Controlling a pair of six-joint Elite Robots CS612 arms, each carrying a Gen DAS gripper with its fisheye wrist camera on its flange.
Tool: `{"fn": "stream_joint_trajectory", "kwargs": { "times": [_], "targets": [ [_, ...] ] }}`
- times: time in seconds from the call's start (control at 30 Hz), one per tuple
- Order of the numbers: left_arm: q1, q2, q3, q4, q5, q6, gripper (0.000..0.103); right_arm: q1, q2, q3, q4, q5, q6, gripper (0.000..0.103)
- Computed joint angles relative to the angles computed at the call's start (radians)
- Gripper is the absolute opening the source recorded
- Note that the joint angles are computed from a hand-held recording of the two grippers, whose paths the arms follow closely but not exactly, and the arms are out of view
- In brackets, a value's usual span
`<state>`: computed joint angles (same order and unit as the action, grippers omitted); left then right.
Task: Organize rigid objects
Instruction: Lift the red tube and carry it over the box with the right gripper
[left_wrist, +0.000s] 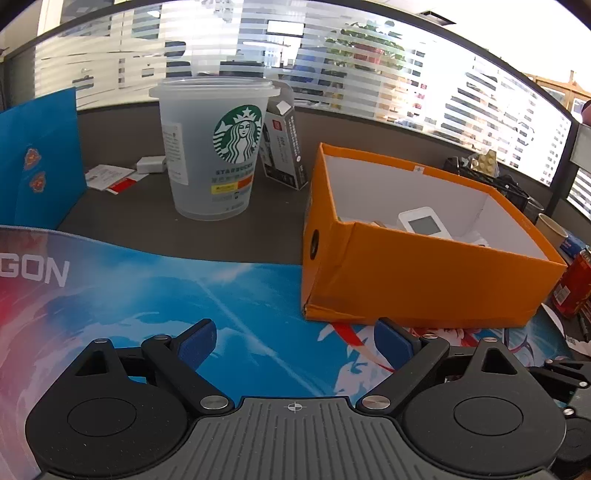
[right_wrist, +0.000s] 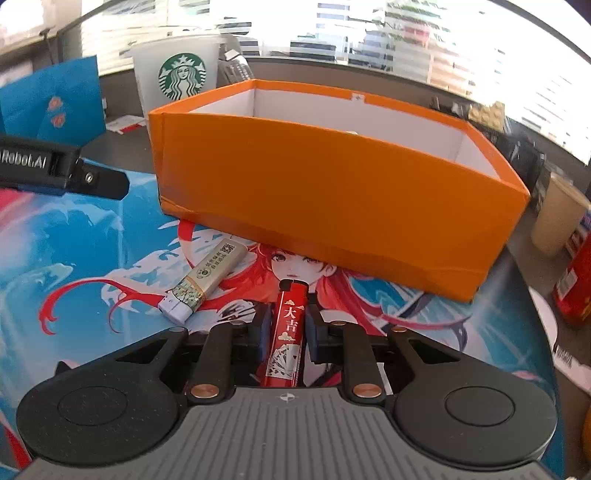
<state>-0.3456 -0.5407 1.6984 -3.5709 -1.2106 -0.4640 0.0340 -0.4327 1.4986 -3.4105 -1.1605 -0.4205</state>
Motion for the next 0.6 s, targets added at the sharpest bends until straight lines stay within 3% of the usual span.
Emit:
{"fn": "stream_joint_trajectory", "kwargs": {
  "times": [0.6],
  "targets": [
    [-0.020, 0.016, -0.038, 0.077, -0.009, 0.037, 0.095, -0.038, -0.027, 0.033, -0.017, 0.121, 0.034, 0.017]
  ]
}}
